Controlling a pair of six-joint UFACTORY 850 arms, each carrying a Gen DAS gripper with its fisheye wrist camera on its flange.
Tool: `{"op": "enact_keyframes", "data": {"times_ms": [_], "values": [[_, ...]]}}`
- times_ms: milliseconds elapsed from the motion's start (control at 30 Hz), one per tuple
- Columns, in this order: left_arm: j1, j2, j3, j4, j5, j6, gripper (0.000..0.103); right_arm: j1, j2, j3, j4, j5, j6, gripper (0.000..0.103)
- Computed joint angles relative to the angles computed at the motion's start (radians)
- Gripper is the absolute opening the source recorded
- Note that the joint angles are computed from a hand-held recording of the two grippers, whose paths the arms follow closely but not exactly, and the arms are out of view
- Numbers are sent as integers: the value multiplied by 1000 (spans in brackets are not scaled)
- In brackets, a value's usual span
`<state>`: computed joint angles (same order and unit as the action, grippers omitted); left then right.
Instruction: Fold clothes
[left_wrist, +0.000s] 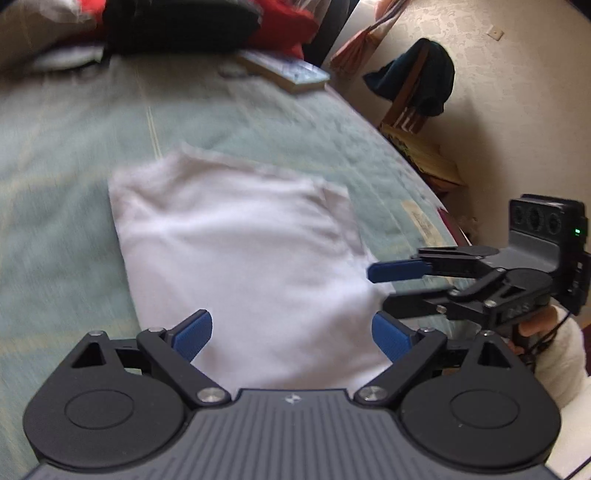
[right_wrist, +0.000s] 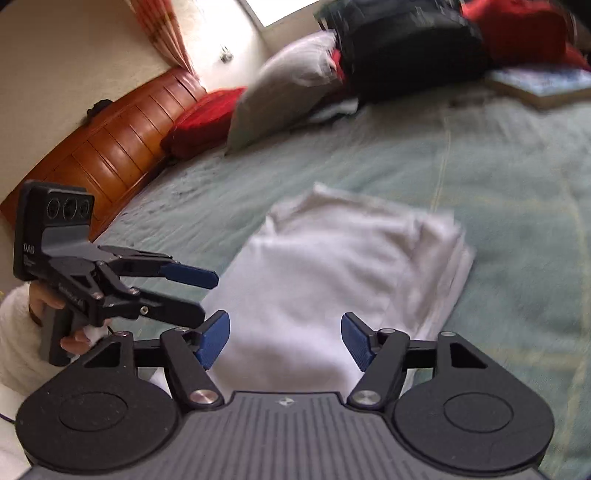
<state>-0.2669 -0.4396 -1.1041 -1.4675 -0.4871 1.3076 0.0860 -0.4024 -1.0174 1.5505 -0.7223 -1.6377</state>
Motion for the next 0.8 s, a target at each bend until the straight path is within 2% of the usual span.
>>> {"op": "enact_keyframes", "data": {"times_ms": [67,133,200,233,367,500,700,800], "values": [[-1,8,22,-46,10,36,93,3,-9,7,-30,28,65,71],[0,34,33,-36,25,13,93,-9,2,23,-7,6,78,72],[11,61,48,-69,30,49,93,-21,34,42,20,6,65,83],[18,74,55,-88,32,69,93,-28,47,49,37,6,57,93],[59,70,57,-71,2,5,93,-75,27,34,34,-51,165,96],[103,18,40,-39,-76,-108,93,-114,-51,-7,8,-147,334,96],[144,-79,-12,-62,-223,-161,93,-115,-117,-39,22,-187,397,97],[151,-121,-53,-76,-266,-168,93,-110,-143,-70,25,-198,409,97]]}}
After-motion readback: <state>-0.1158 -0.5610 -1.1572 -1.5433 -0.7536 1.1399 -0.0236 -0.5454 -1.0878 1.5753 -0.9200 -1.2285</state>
